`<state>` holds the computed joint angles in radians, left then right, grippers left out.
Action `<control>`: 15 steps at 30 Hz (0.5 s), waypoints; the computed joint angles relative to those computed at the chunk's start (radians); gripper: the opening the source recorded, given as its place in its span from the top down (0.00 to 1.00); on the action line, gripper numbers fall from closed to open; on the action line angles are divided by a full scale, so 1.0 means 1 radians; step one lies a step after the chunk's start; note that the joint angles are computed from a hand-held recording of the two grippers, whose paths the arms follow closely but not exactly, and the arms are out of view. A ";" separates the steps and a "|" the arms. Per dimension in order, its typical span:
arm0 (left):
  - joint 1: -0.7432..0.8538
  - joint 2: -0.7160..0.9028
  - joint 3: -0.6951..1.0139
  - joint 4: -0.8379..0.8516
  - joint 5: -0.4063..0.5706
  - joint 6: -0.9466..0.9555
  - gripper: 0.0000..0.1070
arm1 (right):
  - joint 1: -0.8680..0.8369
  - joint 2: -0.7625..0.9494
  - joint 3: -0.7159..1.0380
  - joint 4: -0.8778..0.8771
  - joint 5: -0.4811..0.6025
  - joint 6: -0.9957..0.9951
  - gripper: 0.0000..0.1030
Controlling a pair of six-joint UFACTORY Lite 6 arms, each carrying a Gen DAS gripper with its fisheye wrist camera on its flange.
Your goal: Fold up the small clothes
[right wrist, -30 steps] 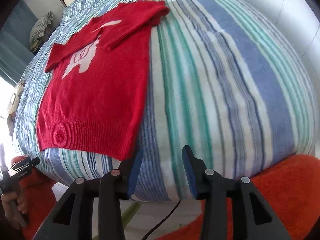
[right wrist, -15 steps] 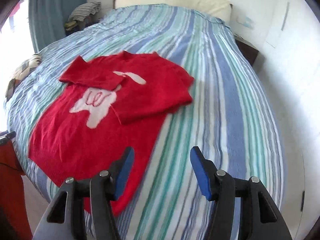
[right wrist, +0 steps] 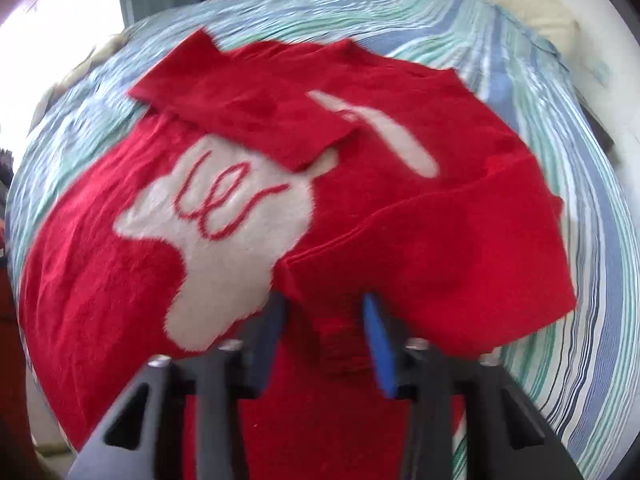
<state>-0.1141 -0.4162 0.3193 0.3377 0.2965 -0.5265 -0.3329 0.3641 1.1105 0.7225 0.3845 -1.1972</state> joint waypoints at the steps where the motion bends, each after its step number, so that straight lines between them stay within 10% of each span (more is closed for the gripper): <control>1: 0.000 -0.007 -0.003 -0.008 0.001 0.010 0.24 | -0.057 -0.017 0.012 0.064 0.034 -0.010 0.94; 5: 0.021 -0.006 -0.006 -0.054 -0.005 0.069 0.23 | -0.391 -0.061 0.118 0.231 0.153 -0.057 0.95; 15: -0.124 0.016 -0.013 0.233 0.028 -0.262 0.23 | -0.906 0.413 0.761 -0.120 0.276 0.379 0.95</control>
